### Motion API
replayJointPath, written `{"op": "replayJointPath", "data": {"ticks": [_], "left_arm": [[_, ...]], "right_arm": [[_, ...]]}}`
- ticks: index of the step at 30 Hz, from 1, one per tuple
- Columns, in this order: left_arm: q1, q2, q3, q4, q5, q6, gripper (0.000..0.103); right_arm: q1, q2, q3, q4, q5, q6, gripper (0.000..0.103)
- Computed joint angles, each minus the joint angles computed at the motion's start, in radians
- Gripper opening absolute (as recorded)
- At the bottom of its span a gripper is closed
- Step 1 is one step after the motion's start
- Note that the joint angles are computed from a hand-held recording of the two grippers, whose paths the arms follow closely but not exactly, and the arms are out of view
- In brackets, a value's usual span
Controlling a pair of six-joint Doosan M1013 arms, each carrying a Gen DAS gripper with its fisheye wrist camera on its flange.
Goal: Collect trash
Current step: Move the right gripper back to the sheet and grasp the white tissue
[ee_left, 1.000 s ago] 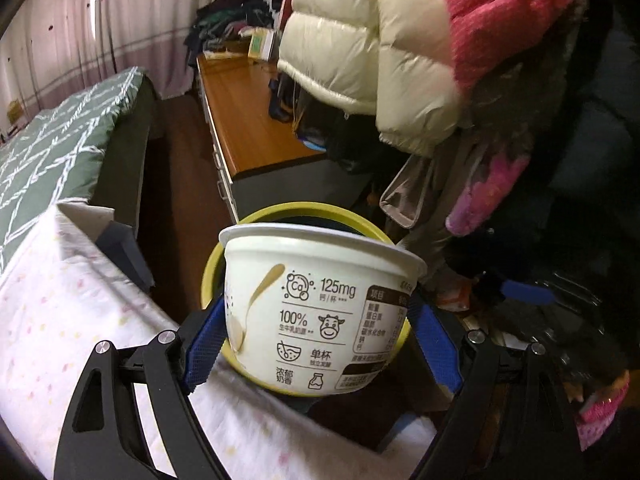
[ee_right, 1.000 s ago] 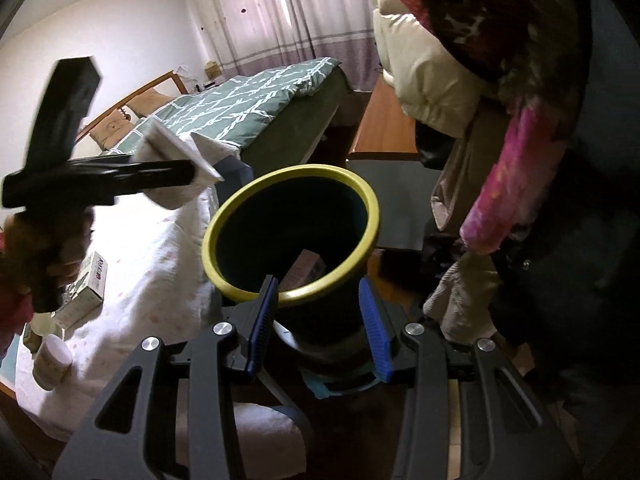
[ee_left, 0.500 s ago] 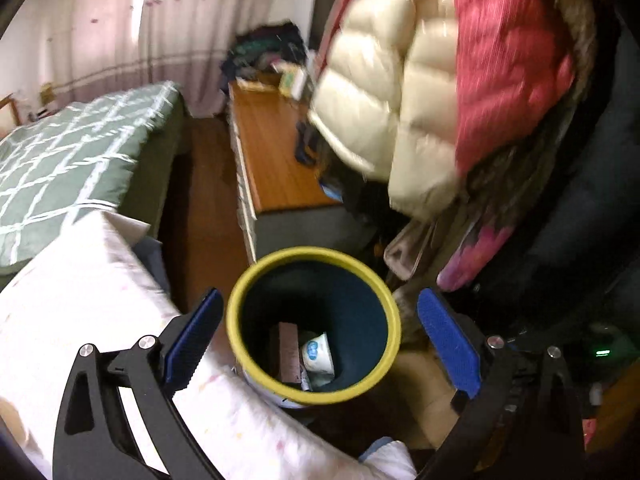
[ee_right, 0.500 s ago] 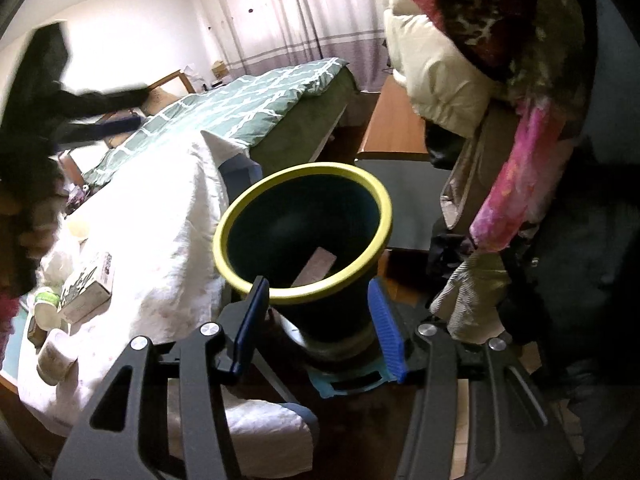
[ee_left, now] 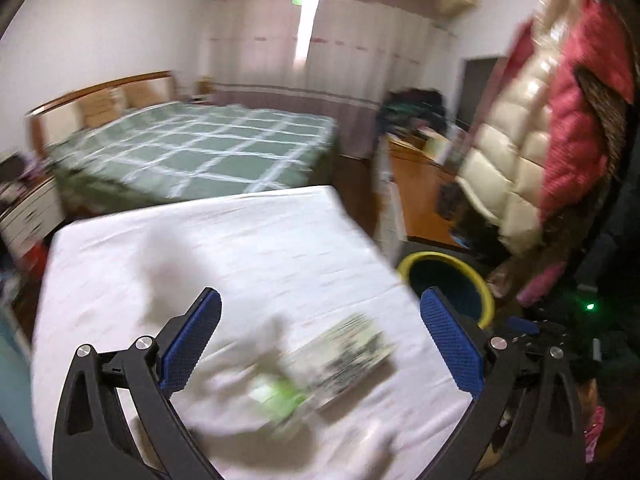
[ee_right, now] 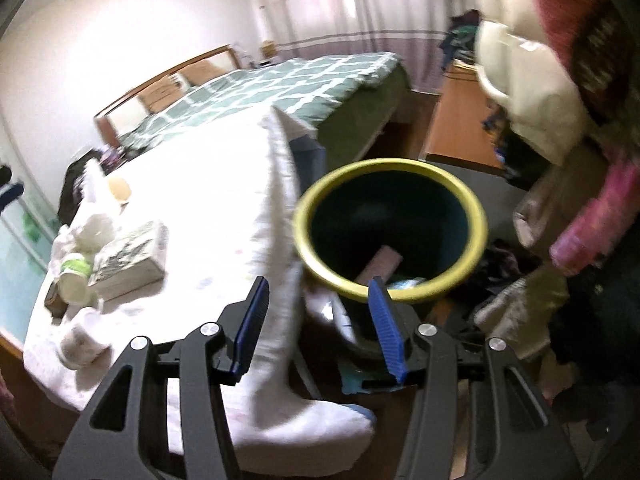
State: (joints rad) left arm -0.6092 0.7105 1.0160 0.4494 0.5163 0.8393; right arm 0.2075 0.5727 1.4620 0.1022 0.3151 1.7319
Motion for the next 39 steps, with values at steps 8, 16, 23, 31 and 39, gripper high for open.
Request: {"op": "replayJointPath", "data": {"ticks": [8, 16, 23, 31, 39], "left_arm": [[0.015, -0.175, 0.342, 0.497, 0.044, -0.673, 0.098], [0.02, -0.242, 0.486, 0.661, 0.086, -0.905, 0.098], [0.026, -0.245, 0.512, 0.67, 0.042, -0.915, 0.098], [0.036, -0.246, 0.523, 0.663, 0.026, -0.942, 0.098], [0.043, -0.238, 0.525, 0.64, 0.004, -0.943, 0.098]], "right_arm": [[0.07, 0.057, -0.14, 0.275, 0.1, -0.389, 0.05], [0.153, 0.142, -0.346, 0.352, 0.24, -0.577, 0.049], [0.186, 0.283, -0.611, 0.287, 0.456, -0.5, 0.049], [0.21, 0.377, -0.766, 0.157, 0.572, -0.399, 0.049], [0.224, 0.373, -0.768, 0.079, 0.566, -0.39, 0.009]]}}
